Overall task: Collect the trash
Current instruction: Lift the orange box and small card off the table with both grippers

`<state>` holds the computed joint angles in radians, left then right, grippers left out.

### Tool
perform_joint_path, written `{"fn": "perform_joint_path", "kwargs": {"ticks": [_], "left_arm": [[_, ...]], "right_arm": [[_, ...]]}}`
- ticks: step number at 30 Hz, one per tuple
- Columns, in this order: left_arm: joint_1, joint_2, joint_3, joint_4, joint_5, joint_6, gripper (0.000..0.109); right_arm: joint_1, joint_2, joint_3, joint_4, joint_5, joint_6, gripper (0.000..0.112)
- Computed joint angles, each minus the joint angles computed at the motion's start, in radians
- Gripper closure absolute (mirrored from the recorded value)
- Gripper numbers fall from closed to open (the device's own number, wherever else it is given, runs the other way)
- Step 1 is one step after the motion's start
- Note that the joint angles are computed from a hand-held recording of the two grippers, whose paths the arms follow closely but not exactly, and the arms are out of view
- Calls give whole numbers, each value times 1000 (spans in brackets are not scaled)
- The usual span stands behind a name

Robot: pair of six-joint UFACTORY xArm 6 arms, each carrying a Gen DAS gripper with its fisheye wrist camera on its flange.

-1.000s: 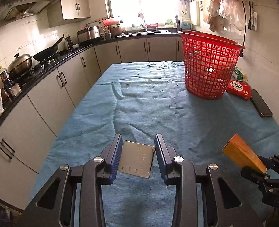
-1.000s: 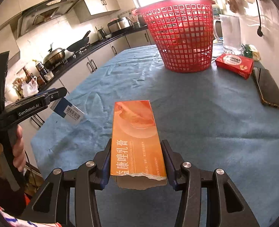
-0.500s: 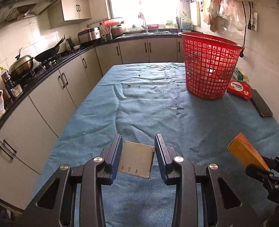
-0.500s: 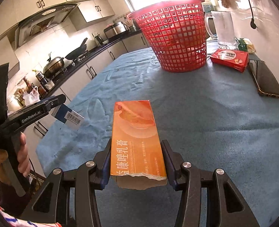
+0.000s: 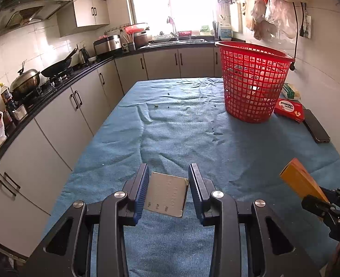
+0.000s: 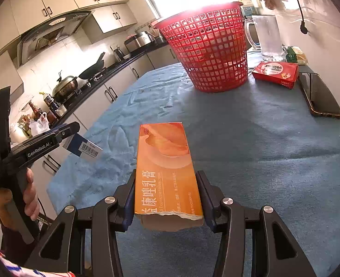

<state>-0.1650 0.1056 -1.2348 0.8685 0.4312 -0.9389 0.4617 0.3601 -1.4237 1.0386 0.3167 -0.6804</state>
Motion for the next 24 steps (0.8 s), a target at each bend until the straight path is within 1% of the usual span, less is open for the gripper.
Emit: {"fn": "perform_joint_path", "kwargs": {"ticks": [14,19,24], "left_arm": [[-4,3,-24,17,18,15,75],[1,7,-33,-22,8,64,75],[-3,17,-53,-18,12,88,75]], "right_arm": [[-6,-17,3,54,-1,-49,61],[-12,-16,-2,68,5,-55,61],[-17,-14,-8,62,6,-43,61]]}}
